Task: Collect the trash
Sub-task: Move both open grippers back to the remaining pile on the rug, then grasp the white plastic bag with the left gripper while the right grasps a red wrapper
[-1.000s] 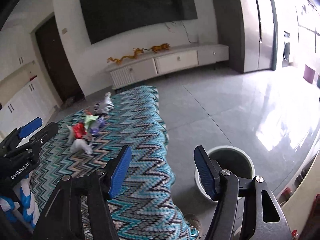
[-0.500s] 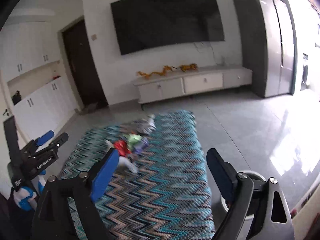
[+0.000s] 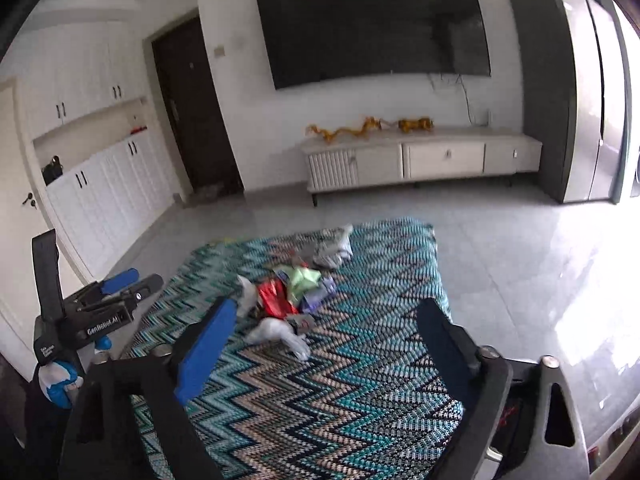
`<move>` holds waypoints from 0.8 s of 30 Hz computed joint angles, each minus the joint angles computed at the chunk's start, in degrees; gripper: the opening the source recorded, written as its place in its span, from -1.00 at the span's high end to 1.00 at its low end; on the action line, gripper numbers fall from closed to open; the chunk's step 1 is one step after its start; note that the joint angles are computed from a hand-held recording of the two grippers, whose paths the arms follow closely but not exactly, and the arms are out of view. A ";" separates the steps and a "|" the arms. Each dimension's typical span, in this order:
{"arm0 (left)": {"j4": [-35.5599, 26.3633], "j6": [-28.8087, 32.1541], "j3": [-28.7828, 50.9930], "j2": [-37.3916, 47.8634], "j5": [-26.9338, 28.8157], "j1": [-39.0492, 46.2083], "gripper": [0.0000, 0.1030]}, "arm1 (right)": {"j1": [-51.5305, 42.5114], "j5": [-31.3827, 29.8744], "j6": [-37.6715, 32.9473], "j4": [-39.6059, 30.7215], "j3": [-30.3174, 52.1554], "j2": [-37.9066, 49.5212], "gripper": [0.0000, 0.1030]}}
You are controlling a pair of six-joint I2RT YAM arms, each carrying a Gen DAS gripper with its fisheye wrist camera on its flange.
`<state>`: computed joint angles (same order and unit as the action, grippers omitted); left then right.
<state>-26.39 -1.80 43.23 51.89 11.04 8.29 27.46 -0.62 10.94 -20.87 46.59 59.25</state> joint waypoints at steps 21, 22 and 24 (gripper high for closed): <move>23.41 -13.64 -2.03 34.53 -6.09 -11.71 -0.32 | -5.57 -8.77 -6.56 12.34 10.90 36.25 -0.31; 23.70 -13.33 -2.67 33.96 -5.23 -11.22 -0.28 | -5.19 -9.25 -6.88 12.38 11.84 37.64 -0.30; 24.16 -11.85 -3.95 32.86 -1.10 -9.75 0.11 | -4.35 -10.53 -7.22 12.38 13.79 40.59 -0.21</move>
